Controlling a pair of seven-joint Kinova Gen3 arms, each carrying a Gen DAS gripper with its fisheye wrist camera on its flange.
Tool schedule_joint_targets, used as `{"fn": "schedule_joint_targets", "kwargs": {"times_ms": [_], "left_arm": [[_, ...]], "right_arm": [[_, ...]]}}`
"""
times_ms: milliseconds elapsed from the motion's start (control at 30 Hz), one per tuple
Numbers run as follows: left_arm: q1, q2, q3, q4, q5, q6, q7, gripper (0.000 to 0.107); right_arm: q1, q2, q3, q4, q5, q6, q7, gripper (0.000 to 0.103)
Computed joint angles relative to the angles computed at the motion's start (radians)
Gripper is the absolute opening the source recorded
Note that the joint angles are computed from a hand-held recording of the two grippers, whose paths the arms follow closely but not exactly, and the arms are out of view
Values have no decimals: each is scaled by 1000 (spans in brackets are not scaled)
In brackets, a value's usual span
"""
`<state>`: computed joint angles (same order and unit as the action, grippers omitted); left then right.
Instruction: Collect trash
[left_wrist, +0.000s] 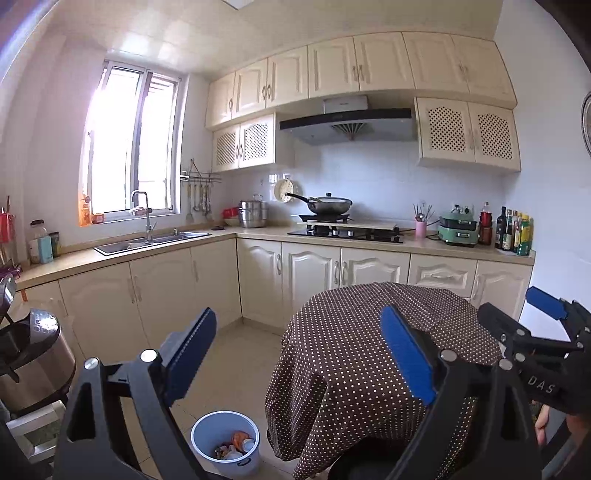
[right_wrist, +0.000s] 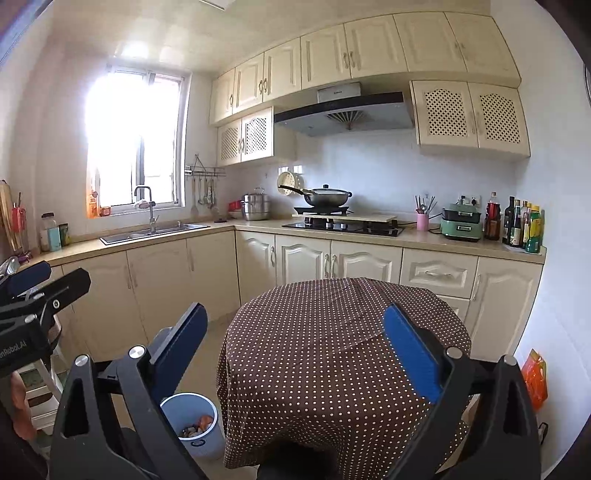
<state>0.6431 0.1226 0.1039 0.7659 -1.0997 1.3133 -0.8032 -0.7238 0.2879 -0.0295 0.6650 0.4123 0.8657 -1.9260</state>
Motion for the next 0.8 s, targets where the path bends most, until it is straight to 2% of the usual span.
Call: {"fn": "schedule_joint_targets", "kwargs": {"times_ms": [400, 800], "left_arm": [[4, 7, 1, -12, 16, -7, -27, 89], [-10, 7, -13, -16, 51, -14, -47, 89]], "right_arm": [[9, -31, -12, 56, 16, -31, -14, 95], [21, -19, -21, 29, -6, -11, 7, 96]]}}
